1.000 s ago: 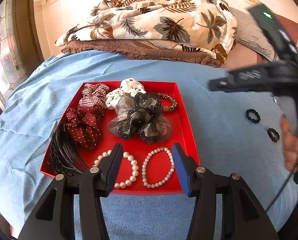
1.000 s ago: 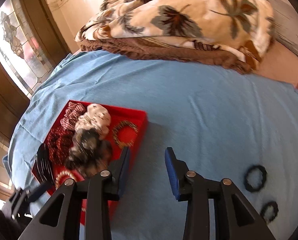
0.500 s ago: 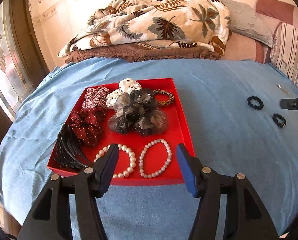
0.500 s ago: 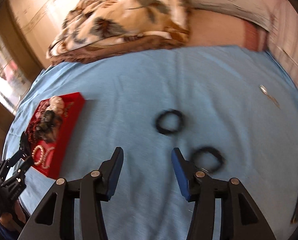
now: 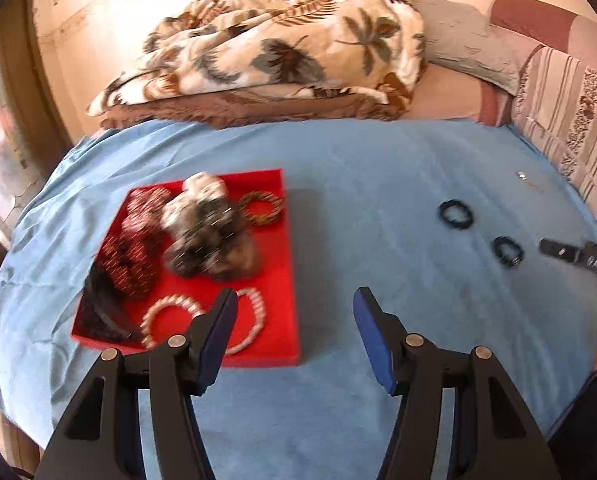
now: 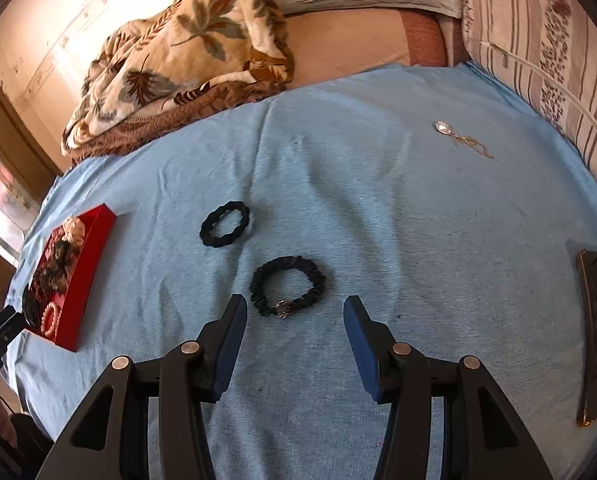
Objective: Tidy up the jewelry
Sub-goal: 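Grasp thick black hair tie with left gripper while right gripper grasps beaded black hair tie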
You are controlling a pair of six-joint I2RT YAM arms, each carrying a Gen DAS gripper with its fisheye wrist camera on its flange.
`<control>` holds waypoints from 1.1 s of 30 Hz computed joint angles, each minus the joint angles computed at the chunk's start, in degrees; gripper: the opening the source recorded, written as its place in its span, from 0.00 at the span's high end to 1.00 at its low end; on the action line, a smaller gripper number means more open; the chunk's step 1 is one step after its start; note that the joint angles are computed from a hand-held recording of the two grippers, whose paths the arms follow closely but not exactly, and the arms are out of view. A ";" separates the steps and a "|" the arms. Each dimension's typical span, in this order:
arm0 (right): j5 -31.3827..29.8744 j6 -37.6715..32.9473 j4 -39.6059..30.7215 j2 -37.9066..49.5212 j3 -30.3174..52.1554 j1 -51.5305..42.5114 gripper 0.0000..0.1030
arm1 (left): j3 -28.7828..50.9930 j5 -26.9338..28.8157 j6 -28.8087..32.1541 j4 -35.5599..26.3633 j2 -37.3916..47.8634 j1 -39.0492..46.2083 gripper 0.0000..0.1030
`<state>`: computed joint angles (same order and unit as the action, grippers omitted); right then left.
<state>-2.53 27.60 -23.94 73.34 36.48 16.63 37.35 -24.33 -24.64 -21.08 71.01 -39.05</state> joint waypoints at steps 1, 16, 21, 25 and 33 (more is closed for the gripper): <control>-0.39 -0.21 0.57 0.22 -0.28 -0.44 0.47 | 2.20 0.83 0.02 -0.07 2.05 -0.32 0.42; -5.10 -5.96 9.25 9.03 -2.01 -6.38 0.47 | 37.97 13.40 -1.21 0.22 42.90 0.79 0.43; -3.04 -6.82 11.13 12.25 -0.92 -4.41 0.47 | 47.45 13.53 -1.23 -1.63 52.19 0.96 0.43; 0.48 -7.45 12.43 14.06 -0.30 -2.45 0.47 | 53.08 14.16 -0.75 -2.49 57.40 1.14 0.43; 5.41 -8.50 14.52 17.63 1.27 0.87 0.48 | 60.26 11.73 1.26 -5.23 64.18 -0.33 0.43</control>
